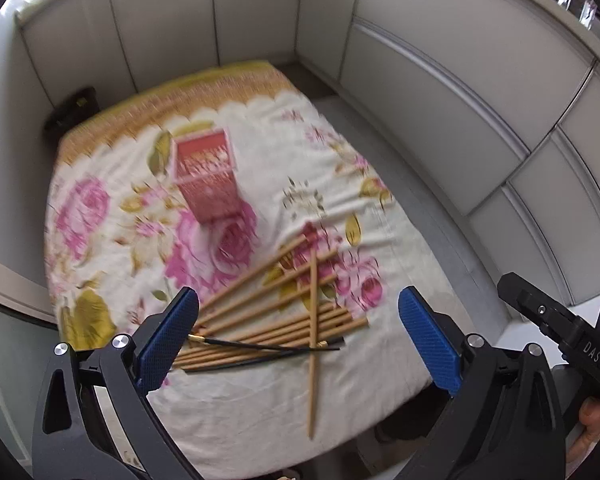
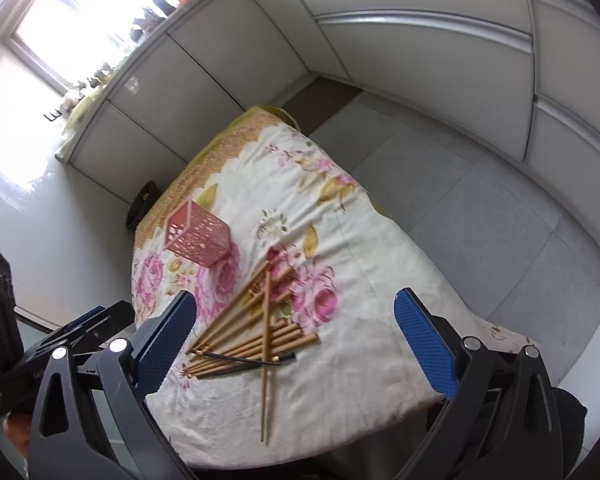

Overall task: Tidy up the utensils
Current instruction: 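Lower both tools toward the pile of wooden chopsticks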

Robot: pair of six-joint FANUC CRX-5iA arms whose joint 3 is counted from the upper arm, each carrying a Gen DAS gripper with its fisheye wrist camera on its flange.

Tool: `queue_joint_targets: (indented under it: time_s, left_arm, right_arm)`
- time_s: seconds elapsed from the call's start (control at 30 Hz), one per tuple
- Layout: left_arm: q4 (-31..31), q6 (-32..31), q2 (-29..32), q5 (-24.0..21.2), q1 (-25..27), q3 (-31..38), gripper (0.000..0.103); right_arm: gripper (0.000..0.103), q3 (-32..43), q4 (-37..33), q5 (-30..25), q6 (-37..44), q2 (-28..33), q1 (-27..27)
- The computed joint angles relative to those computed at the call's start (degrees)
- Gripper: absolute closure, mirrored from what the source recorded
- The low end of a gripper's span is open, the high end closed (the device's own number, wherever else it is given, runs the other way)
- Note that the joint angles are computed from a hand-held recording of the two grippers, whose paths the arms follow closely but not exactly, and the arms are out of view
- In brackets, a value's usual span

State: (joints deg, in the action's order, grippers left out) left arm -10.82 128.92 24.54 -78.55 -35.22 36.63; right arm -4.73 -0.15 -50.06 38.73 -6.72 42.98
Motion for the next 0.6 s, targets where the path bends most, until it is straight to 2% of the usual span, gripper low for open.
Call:
queue_joint_targets:
  time_s: [0.07,0.13,0.2,0.23,0.27,0.37,0.5,0.6]
  left_arm:
    - [4.3,-2.0,3.5,-0.6,2.0,0.9,0.008]
    - [6.9,-4.7,6.9,-2.4,3.5,3.1,0.013]
    - [10.0,-7.9,10.4,-4.0,5.0,5.0,0.029]
    - [10.9,-9.3,12.3,-5.4,5.5,6.6,0.031]
    - [11.0,-10.7,14.3,-7.3,5.7,8.9,0.032]
    - [8.4,-14.1,20.7,-13.4,5.7,17.7,0.046]
    - [8.9,-17.6,24.8,-16.4,7.0,22.2,0.062]
    - [9.6,-20.5,26.3,-17.8,7.8,23.8,0.069]
  right_arm:
    - [0.007,-0.2,-3.3,-0.8,1.3,0.7,-2.0]
    - [0.007,0.9,-7.9,-2.3,4.1,2.0,-4.7]
    - [0.007,2.1,-11.6,-3.6,6.5,3.5,-6.8]
    - [0.007,2.5,-12.8,-3.9,7.2,4.1,-7.4]
    - [0.007,2.9,-13.7,-4.2,7.8,4.9,-7.7]
    - [0.007,4.2,-16.7,-5.5,10.5,7.0,-9.0]
    - [0.007,6.7,-20.1,-7.0,13.4,9.8,-10.0]
    - [0.007,8.3,-20.8,-7.8,14.4,11.5,-9.9]
